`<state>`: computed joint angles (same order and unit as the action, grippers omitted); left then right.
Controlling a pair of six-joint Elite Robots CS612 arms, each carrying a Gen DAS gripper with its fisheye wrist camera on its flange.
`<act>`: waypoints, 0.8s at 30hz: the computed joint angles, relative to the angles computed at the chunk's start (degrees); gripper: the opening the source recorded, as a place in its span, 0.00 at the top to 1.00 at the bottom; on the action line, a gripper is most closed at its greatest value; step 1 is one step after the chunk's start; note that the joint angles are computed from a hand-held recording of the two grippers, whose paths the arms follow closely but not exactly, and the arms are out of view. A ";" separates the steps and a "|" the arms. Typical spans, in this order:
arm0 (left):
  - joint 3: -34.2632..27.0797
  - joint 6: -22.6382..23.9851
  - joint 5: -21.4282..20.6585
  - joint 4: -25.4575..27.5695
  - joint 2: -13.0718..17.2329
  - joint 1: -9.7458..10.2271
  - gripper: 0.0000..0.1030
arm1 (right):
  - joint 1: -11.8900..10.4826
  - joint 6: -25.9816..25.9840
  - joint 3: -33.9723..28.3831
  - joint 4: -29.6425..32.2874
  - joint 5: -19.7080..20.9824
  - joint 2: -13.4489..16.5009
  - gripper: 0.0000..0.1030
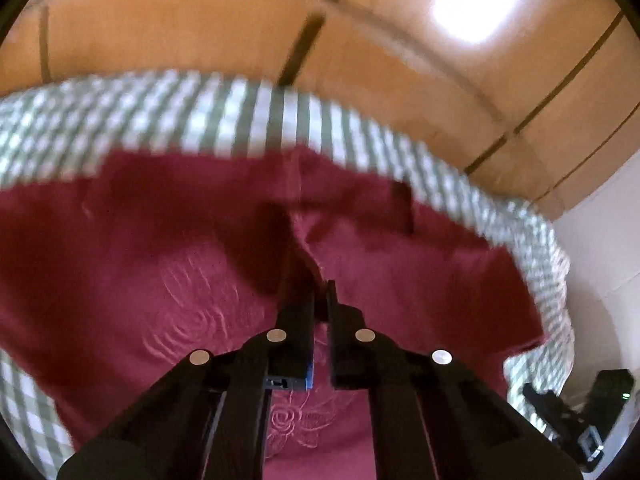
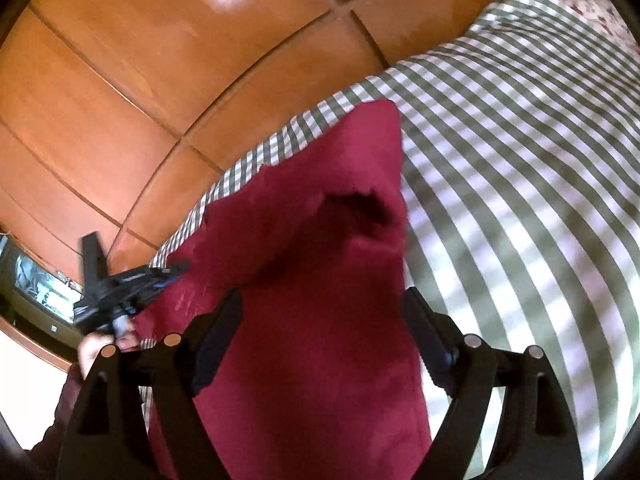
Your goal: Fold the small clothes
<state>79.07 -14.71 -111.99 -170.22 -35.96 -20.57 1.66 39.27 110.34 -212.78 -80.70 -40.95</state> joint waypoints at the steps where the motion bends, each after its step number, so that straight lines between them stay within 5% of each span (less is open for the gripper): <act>1: 0.52 -1.43 -0.58 -2.21 -0.43 0.48 0.97 | -0.01 0.22 -0.88 -0.05 -0.10 0.39 0.20; 5: 3.77 -3.72 1.04 -8.57 -2.43 2.02 0.97 | 0.17 -0.72 -3.65 0.91 -2.50 1.42 0.19; 16: 6.16 0.46 5.35 -4.80 -2.17 2.33 0.97 | 1.71 -3.69 -3.83 2.67 -5.74 0.17 0.19; 21: 6.74 -0.04 8.26 -7.12 -2.29 2.10 0.97 | 3.13 -8.68 -9.41 12.52 -7.78 1.20 0.22; 24: 6.36 1.41 12.07 -5.93 -1.90 1.73 0.97 | 4.08 -10.09 -13.07 22.53 -12.27 2.72 0.28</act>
<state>85.43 -13.29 -99.91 -176.14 -37.86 -18.84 5.74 29.18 97.28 -190.25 -92.98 -38.23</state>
